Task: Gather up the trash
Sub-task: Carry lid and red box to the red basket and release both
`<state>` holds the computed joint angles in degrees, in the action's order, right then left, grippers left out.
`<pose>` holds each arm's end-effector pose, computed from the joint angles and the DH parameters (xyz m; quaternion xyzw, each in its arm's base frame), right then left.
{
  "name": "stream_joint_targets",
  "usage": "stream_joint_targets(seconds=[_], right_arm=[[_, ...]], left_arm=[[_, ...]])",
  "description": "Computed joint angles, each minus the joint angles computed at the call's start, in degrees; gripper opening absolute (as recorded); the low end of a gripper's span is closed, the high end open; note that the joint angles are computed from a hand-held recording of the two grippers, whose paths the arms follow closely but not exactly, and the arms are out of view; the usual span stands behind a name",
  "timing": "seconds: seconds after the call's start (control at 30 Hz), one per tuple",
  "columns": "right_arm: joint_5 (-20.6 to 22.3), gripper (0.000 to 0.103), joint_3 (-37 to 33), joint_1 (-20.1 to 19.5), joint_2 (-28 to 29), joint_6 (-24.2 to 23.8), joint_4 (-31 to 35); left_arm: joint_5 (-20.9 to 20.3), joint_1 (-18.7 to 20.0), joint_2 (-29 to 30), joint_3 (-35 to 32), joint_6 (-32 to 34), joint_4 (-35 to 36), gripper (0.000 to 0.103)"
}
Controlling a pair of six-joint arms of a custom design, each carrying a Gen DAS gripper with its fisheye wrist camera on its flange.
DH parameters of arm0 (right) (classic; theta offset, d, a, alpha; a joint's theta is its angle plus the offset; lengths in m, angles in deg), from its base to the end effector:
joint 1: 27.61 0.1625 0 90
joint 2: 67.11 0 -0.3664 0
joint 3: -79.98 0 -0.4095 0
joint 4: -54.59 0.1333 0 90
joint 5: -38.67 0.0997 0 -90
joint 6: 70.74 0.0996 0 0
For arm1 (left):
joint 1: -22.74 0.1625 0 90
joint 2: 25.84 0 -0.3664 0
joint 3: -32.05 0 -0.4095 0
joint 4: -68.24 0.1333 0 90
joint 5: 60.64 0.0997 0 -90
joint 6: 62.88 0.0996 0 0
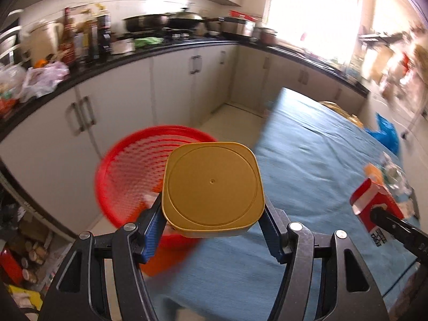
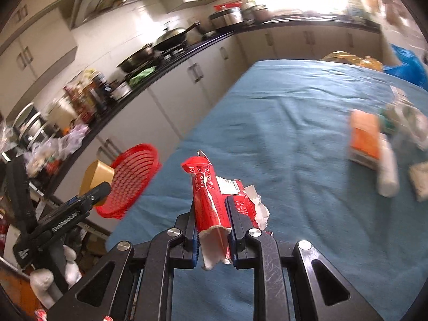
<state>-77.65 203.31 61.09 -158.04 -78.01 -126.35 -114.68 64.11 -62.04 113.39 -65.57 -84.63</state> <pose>0.0785 -0.4699 0.3479 -0.0669 -0.8541 0.4599 0.2336 -0.4016 -0.6092 0.0422 0.3230 0.8838 -0.2642 0.2114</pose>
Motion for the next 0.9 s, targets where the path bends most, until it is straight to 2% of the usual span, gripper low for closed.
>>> stream_joint_targets(seconds=[0.17, 0.3, 0.43, 0.47, 0.57, 0.6, 0.77, 0.9], right_arm=[[2.4, 0.019, -8.4, 2.1, 9.2, -1.3, 2.5], [5.6, 0.019, -15.5, 2.9, 16.2, -1.9, 5.0], [12.1, 0.021, -22.3, 2.0, 21.8, -1.0, 8.2], [12.4, 0.024, -23.2, 1.9, 22.7, -0.8, 8.4], [12.9, 0.049, -25.1, 1.8, 24.5, 0.2, 8.2], [13.2, 0.051, -24.9, 1.7, 24.4, 0.4, 7.8], [10.0, 0.052, -21.4, 1.6, 21.5, -0.6, 5.2], [3.6, 0.055, -17.1, 1.9, 18.9, -2.6, -0.4]], left_arm=[[3.3, 2.7, 1.1, -3.7, 1.1, 0.0, 0.063], [3.6, 4.5, 2.8, -7.6, 1.4, 1.8, 0.063], [2.7, 5.5, 3.3, -9.2, 0.8, 3.2, 0.064], [2.4, 5.7, 3.3, -9.3, 0.7, 3.4, 0.065], [0.8, 6.1, 2.8, -8.8, 0.3, 3.5, 0.07], [0.6, 6.1, 2.7, -8.6, 0.3, 3.4, 0.07], [1.3, 5.7, 2.4, -7.3, -0.1, 2.9, 0.071], [1.3, 4.8, 1.9, -6.3, -0.6, 3.5, 0.071]])
